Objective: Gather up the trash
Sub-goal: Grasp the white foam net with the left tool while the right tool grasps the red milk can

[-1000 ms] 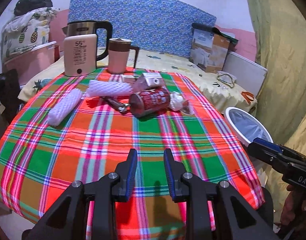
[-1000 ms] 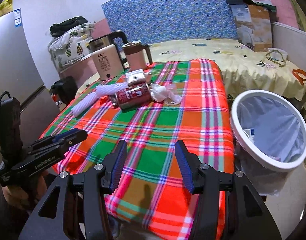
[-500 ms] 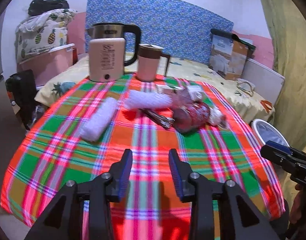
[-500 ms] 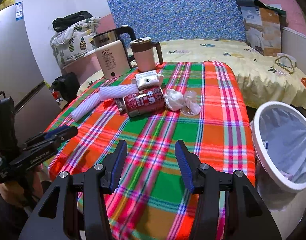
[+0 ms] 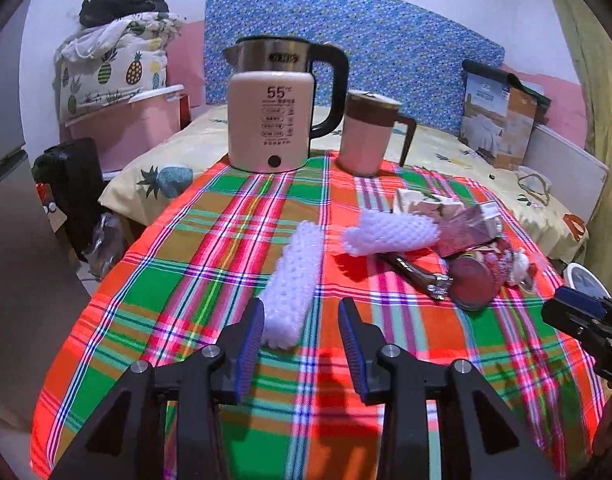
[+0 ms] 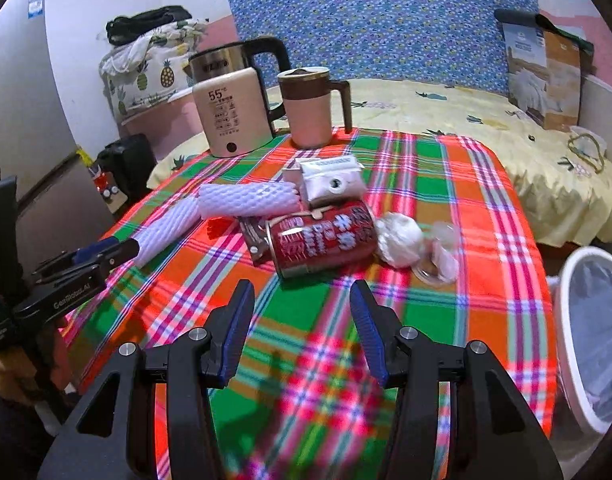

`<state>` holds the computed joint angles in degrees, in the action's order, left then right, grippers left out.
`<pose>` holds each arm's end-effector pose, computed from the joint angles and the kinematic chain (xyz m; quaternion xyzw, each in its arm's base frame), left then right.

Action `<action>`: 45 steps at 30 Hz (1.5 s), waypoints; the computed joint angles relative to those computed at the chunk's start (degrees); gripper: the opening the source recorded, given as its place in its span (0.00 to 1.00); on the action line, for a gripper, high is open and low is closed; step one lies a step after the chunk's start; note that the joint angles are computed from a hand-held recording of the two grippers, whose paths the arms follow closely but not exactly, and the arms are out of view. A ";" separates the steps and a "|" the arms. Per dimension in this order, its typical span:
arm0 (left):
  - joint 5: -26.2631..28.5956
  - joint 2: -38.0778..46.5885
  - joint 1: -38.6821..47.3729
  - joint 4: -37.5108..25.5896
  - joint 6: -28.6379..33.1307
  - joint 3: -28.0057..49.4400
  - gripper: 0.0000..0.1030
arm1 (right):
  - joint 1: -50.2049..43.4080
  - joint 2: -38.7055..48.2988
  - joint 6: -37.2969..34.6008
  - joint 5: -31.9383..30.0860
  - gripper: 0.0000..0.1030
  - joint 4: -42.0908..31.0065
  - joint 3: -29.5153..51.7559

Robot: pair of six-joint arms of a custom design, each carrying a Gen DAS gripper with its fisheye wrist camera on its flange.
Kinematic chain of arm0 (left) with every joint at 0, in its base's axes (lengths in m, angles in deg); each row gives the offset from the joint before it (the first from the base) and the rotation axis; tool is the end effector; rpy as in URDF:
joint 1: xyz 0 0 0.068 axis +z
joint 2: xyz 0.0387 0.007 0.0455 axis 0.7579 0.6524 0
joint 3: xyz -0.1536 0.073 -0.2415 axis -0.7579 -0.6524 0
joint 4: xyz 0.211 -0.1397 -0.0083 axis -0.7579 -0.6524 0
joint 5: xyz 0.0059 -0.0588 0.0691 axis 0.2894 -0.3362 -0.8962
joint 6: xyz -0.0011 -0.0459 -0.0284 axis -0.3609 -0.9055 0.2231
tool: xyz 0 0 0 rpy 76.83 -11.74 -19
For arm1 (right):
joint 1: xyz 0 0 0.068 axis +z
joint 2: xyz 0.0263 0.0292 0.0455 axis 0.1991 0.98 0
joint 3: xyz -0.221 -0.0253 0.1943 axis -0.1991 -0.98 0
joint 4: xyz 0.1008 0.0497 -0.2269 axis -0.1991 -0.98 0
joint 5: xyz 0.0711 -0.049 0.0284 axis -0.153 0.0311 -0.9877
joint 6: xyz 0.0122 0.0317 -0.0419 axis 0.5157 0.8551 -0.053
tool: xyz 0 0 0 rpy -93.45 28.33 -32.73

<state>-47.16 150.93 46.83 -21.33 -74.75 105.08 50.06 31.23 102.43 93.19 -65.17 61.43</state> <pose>0.2839 -0.0199 0.1484 0.0976 0.8998 -0.0940 0.4148 0.1710 0.1185 0.1638 0.0289 0.9047 0.0727 0.4187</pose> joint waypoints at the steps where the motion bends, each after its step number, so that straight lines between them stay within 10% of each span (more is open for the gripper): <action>1: -0.31 0.62 -0.05 0.01 -0.02 0.36 0.37 | 0.02 2.29 -0.64 0.34 0.50 0.65 1.18; 12: 0.12 7.43 0.48 -1.16 0.35 4.97 0.37 | -1.37 15.25 -0.59 3.82 0.50 -0.20 8.68; 28: 5.46 4.18 1.23 -1.20 -1.10 1.61 0.27 | -8.24 -7.62 3.65 -0.70 0.54 -5.92 -3.56; 45: 3.36 9.62 0.24 -5.30 -1.79 8.30 0.35 | -12.41 11.10 0.35 -6.88 0.61 3.49 3.95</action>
